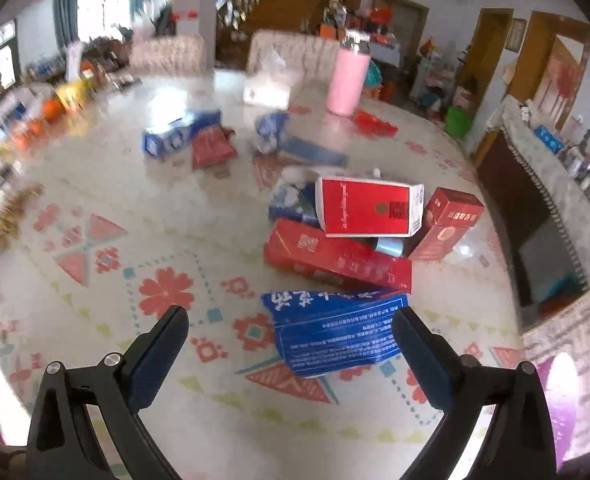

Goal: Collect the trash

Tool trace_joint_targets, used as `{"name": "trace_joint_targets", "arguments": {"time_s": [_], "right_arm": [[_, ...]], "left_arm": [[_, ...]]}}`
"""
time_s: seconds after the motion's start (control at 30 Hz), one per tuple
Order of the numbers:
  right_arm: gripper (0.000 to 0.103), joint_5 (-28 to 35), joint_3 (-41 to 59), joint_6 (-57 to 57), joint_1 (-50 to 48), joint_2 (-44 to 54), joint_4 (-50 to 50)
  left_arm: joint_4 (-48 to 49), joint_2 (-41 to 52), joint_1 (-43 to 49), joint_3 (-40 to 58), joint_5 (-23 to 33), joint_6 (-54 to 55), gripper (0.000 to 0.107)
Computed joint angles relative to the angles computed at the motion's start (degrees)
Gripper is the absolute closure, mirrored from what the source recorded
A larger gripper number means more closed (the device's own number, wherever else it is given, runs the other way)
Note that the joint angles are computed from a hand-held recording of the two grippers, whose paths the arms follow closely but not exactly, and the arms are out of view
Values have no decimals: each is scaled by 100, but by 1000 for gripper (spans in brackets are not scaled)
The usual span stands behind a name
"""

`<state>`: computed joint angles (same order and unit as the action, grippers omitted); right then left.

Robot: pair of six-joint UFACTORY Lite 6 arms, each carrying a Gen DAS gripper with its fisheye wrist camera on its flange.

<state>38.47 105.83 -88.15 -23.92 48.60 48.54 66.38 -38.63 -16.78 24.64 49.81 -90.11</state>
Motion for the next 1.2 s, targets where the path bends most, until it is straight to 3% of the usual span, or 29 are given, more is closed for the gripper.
{"name": "trace_joint_targets", "arguments": {"time_s": [0.07, 0.23, 0.4, 0.57, 0.83, 1.2], "right_arm": [[0, 461, 278, 25, -254, 131, 202], [0, 549, -1056, -2170, -804, -666, 2082], [0, 675, -1449, -2779, -1145, -892, 2649], [0, 915, -930, -2266, -1436, -481, 2564], [0, 1276, -87, -1396, -1608, 219, 2091], [0, 1038, 193, -1174, -1334, 556, 1902]], "left_arm": [[101, 269, -191, 110, -44, -232, 4], [351, 1184, -813, 577, 15, -759, 4], [549, 2408, -1073, 1402, -390, -1086, 4], [669, 3652, -1179, 2440, -779, -1207, 4], [423, 5454, -1322, 4251, -813, -758, 4], [-24, 7033, -1345, 6207, -73, 71, 4]]}}
